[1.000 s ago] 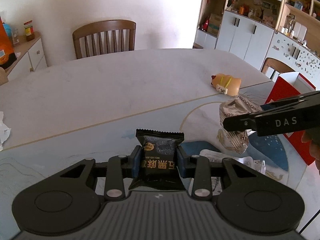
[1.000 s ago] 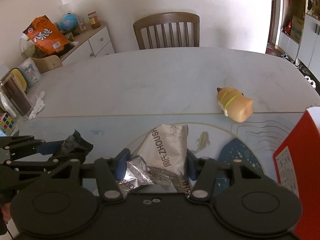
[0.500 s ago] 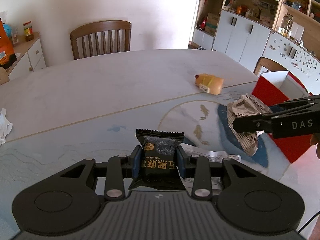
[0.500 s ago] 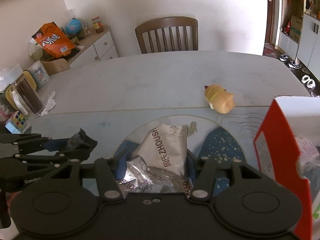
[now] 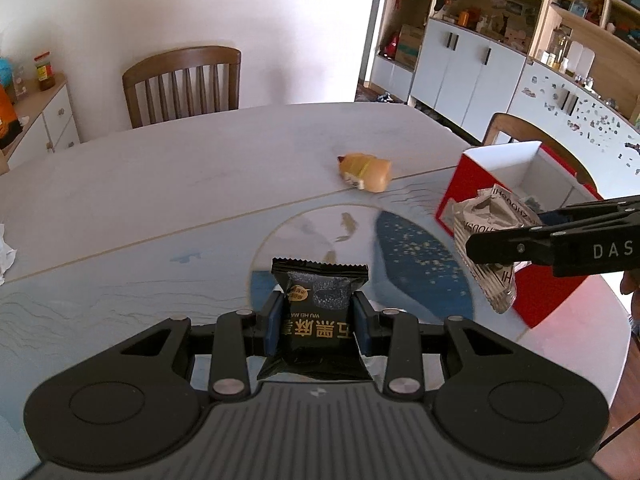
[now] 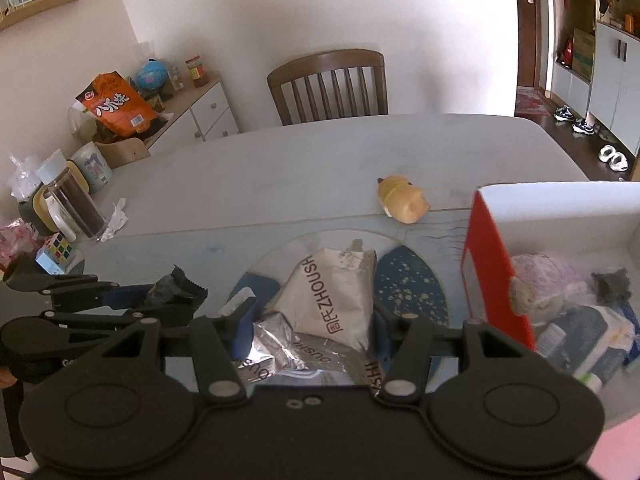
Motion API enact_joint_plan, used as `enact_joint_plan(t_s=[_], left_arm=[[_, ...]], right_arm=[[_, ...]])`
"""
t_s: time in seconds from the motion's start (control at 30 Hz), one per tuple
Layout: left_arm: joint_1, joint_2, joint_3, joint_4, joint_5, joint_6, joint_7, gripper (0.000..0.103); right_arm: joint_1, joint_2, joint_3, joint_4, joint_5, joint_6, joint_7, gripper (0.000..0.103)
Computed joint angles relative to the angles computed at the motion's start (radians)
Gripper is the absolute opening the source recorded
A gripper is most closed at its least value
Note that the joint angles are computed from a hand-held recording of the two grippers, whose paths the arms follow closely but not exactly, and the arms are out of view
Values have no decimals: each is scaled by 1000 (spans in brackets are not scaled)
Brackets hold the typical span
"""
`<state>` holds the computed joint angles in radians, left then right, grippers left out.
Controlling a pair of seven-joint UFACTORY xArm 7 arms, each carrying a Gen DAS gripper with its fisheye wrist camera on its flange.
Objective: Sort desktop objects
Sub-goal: 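Carry the black packet and foil bag with both grippers toward the red box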
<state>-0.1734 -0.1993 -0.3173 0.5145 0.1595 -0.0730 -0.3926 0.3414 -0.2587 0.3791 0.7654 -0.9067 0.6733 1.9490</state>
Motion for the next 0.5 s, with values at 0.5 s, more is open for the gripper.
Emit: enact_joint_plan(t_s=[0.5], left_arm=[[62, -36, -158, 77, 136, 81, -221, 35]], right_arm=[[-20, -271, 57, -151, 191, 27, -142, 56]])
